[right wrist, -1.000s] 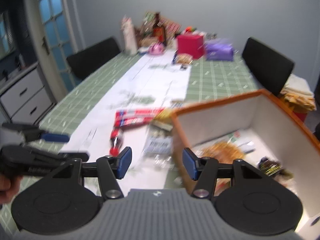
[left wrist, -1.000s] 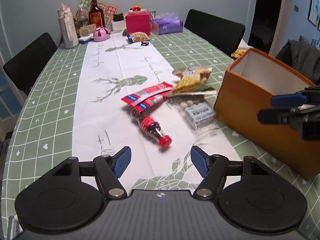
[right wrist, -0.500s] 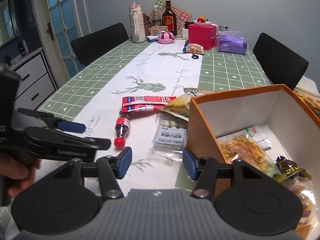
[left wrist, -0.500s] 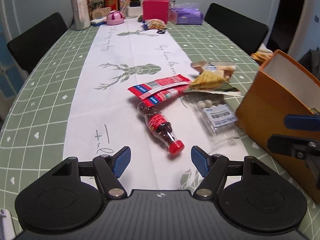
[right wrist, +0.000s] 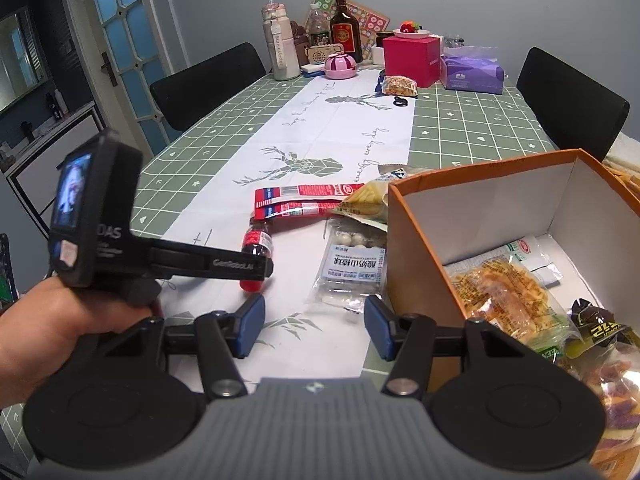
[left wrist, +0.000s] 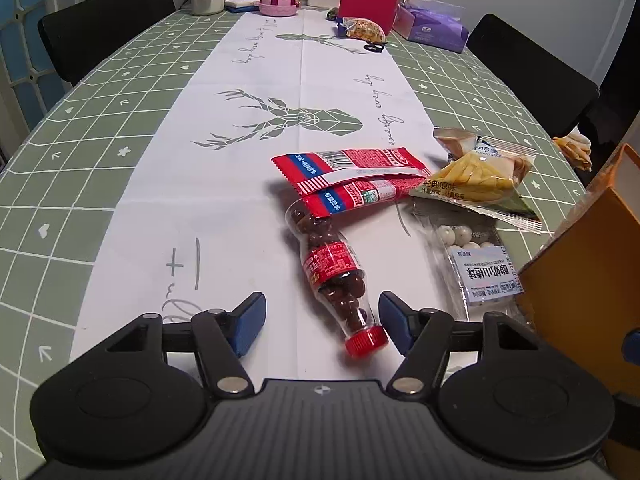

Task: Organize snacks
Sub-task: 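Withdraw both tools and reach the left tool to the red candy bottle, then grasp the red candy bottle with the left tool while the right tool grasps the milk-ball pack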

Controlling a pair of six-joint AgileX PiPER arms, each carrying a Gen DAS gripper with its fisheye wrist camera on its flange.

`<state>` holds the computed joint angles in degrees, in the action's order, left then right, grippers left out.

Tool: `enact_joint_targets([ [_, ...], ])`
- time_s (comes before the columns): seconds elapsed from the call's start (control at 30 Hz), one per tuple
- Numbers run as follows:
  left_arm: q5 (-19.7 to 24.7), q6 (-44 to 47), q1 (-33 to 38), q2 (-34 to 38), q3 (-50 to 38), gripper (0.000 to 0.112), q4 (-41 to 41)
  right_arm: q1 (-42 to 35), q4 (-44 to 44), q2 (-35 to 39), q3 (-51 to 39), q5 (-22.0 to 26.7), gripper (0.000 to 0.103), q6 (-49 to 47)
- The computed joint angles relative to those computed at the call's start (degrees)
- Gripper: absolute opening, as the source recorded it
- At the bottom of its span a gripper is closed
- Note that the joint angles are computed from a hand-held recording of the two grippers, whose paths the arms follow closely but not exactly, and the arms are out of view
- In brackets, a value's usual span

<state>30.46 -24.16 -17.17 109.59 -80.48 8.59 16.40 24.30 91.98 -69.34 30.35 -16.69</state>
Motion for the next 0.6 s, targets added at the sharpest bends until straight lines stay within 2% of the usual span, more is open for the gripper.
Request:
enact_joint_targets([
  [0.07, -0.7, 1.5, 0.1, -0.1, 0.3, 0.044, -0.4, 0.1, 0.1, 0.0, 0.1, 0.1, 0.054, -0.3],
  [0.13, 0.0, 3.8, 0.2, -0.4, 0.2, 0.033, -1.3, 0.1, 0.3, 0.1, 0.3, 0.1, 0.054, -0.7],
  [0.33, -1.3, 16.5, 2.8, -4.0, 5.3, 0.032, -9.3, 1.1, -1.7, 1.4, -0.5, 0.0, 0.054, 0.9],
  [0.6, -0.7, 31.0, 8.2, -9.8, 12.6, 0.032, -18.7, 3.7, -3.4, 5.0, -3.9, 0.2, 0.054, 6.3],
])
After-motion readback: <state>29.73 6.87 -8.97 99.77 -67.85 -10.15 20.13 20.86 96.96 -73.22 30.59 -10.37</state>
